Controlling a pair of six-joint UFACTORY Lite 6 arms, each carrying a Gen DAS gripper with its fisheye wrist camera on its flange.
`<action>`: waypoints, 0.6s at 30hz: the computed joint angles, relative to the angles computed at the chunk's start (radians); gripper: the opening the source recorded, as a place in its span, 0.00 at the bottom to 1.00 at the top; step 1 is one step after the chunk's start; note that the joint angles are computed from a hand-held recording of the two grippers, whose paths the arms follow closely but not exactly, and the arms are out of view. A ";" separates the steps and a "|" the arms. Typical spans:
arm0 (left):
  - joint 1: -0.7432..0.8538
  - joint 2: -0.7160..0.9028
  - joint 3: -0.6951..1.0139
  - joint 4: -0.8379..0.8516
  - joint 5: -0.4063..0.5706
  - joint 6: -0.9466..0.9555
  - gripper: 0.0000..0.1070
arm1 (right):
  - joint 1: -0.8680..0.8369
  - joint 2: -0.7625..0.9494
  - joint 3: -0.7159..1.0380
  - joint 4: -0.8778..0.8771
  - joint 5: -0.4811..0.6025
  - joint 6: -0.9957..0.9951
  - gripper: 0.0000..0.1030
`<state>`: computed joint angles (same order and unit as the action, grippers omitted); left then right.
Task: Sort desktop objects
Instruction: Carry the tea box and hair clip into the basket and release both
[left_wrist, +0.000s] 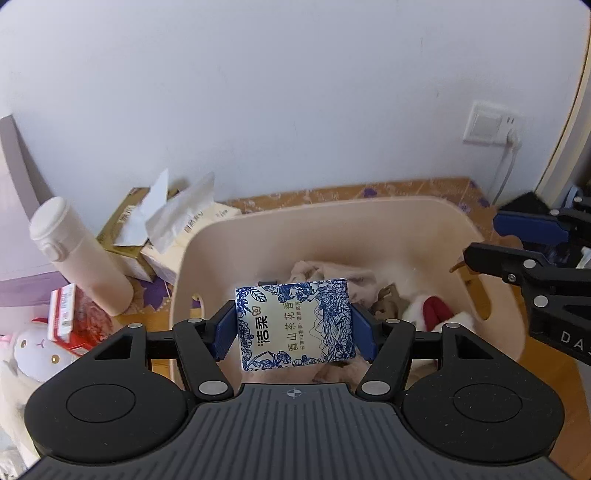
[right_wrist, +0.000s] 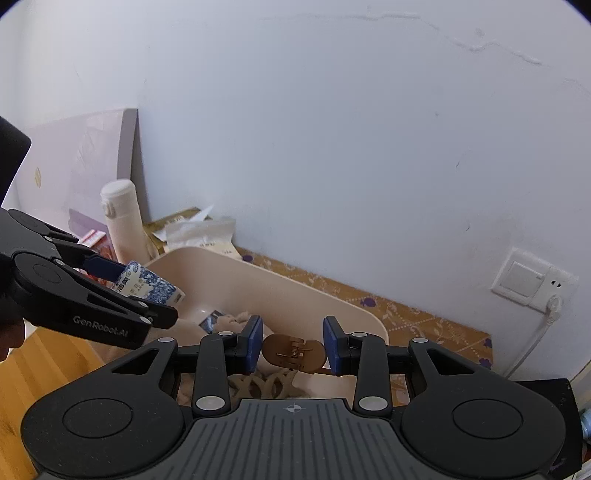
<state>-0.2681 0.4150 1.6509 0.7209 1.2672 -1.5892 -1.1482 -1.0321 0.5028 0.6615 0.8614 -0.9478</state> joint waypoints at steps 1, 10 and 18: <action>0.015 0.011 -0.001 -0.008 -0.009 0.009 0.60 | 0.037 0.027 -0.007 -0.027 -0.040 0.031 0.32; 0.089 0.035 -0.067 -0.121 -0.095 0.038 0.61 | 0.161 0.188 -0.071 -0.145 -0.178 0.136 0.33; 0.096 0.032 -0.084 -0.169 -0.112 0.047 0.64 | 0.171 0.212 -0.117 -0.190 -0.210 0.194 0.33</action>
<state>-0.1716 0.4466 1.5673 0.5514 1.1554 -1.5423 -0.9772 -0.8200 0.3861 0.4716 0.6518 -0.7536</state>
